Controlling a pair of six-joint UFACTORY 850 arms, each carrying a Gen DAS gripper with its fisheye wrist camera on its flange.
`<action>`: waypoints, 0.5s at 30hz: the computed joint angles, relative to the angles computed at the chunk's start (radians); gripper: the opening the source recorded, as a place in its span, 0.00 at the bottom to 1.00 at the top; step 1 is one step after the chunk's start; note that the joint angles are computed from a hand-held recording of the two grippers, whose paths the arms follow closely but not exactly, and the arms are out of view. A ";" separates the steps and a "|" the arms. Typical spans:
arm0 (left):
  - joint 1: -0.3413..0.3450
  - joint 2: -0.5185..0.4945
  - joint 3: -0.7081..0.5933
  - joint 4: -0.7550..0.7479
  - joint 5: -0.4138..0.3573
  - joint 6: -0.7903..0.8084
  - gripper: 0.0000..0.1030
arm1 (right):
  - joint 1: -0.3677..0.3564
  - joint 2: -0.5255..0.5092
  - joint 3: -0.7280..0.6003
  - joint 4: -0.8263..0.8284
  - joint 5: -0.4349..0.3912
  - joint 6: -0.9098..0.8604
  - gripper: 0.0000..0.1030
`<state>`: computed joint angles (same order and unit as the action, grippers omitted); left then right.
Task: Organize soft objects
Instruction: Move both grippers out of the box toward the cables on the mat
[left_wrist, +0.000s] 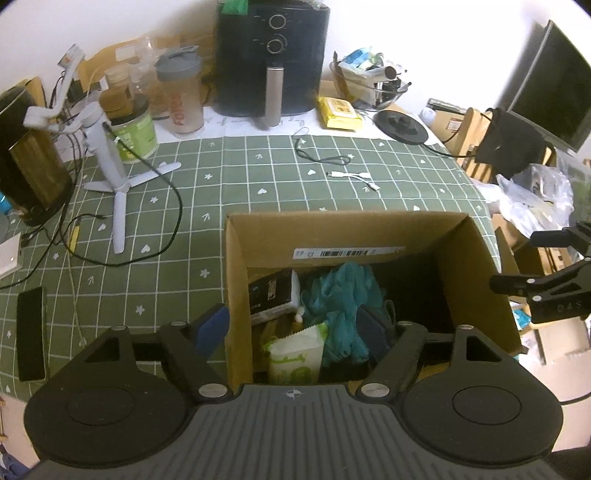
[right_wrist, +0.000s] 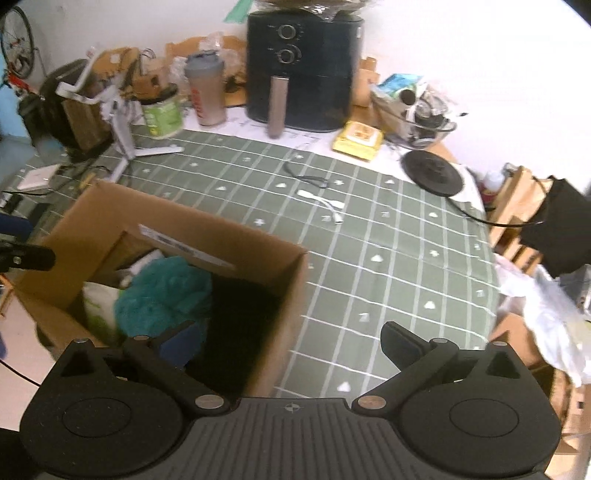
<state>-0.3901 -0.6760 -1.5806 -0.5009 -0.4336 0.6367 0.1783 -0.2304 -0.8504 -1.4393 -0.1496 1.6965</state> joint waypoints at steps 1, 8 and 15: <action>-0.001 -0.005 -0.008 0.003 -0.001 0.004 0.74 | 0.001 -0.001 0.001 -0.022 -0.014 0.031 1.00; -0.005 -0.040 -0.069 0.016 -0.019 0.021 0.76 | 0.015 -0.022 -0.013 -0.047 -0.089 0.065 1.00; -0.005 -0.077 -0.131 0.046 -0.021 0.017 0.76 | 0.007 -0.038 -0.022 -0.138 -0.123 0.179 1.00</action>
<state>-0.3950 -0.7532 -1.7119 -0.4554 -0.4546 0.6536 0.1849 -0.2688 -0.8720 -1.5774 -0.2723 1.8758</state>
